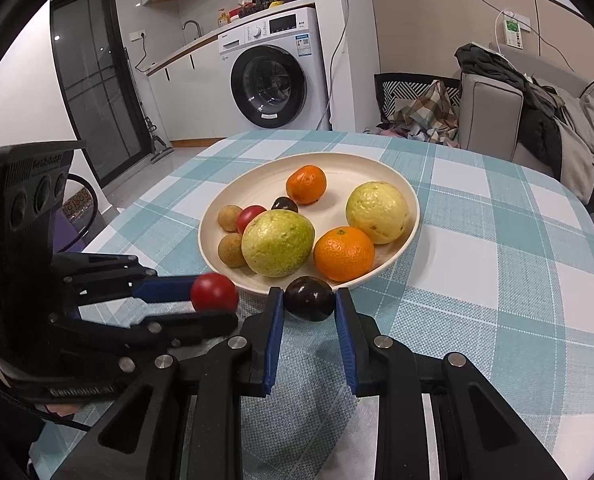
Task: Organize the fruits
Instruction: 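Carry the plum and red tomato onto the plate and open both tools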
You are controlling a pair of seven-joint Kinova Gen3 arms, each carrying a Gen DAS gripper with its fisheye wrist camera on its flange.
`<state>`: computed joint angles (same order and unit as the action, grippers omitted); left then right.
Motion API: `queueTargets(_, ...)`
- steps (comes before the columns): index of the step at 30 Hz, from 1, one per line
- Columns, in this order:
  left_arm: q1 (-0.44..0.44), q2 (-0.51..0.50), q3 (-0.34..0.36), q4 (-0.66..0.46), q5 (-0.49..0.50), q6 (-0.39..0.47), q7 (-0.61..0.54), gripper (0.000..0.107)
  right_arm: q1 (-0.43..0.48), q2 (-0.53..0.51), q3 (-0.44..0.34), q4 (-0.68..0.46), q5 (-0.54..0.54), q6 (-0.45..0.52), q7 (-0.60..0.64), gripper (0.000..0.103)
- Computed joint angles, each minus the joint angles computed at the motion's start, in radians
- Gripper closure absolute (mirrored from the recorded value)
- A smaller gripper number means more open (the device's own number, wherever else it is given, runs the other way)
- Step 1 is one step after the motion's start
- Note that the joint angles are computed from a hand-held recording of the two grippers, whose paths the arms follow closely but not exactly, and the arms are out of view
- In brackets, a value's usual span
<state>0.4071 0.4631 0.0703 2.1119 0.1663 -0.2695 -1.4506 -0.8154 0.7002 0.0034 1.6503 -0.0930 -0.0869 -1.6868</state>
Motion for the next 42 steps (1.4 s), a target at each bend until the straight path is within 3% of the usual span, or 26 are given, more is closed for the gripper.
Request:
queueTargets(5,0.016,-0.043,-0.029,0.052,0.048,-0.083,-0.005,0.080,0.006,-0.017,-0.013,0.059,-0.018,-0.128,0.013,0.077)
queueTargets(11,0.043,-0.074,-0.089,0.045,0.135,-0.066,-0.072,0.080,0.006,-0.025,0.002,0.031,-0.062,-0.109,0.051,0.077)
queueTargets(15,0.031,-0.081,-0.106,0.029,0.173,-0.048,-0.105,0.080,0.034,-0.023,-0.028,0.010,-0.058,-0.102,0.055,0.077)
queueTargets(18,0.060,-0.074,-0.150,0.007,0.221,-0.042,-0.156,0.080,0.030,-0.018,-0.020,-0.017,-0.063,-0.082,0.059,0.077)
queueTargets(22,0.062,-0.063,-0.167,-0.024,0.260,-0.027,-0.194,0.080,0.057,-0.006,-0.048,-0.058,-0.048,-0.052,0.048,0.077)
queueTargets(25,0.055,-0.047,-0.173,-0.059,0.265,-0.006,-0.211,0.080,0.042,0.007,-0.025,-0.091,-0.051,-0.023,0.035,0.077)
queueTargets(29,0.009,-0.021,-0.143,-0.090,0.232,0.002,-0.187,0.080,0.021,0.026,0.009,-0.146,-0.045,0.034,0.014,0.077)
queueTargets(32,0.027,0.007,-0.178,-0.126,0.238,0.028,-0.196,0.080,0.013,0.045,0.022,-0.193,-0.026,0.086,-0.004,0.077)
queueTargets(42,0.007,0.076,-0.185,-0.202,0.183,0.071,-0.134,0.080,-0.011,0.098,0.054,-0.302,0.059,0.185,-0.085,0.077)
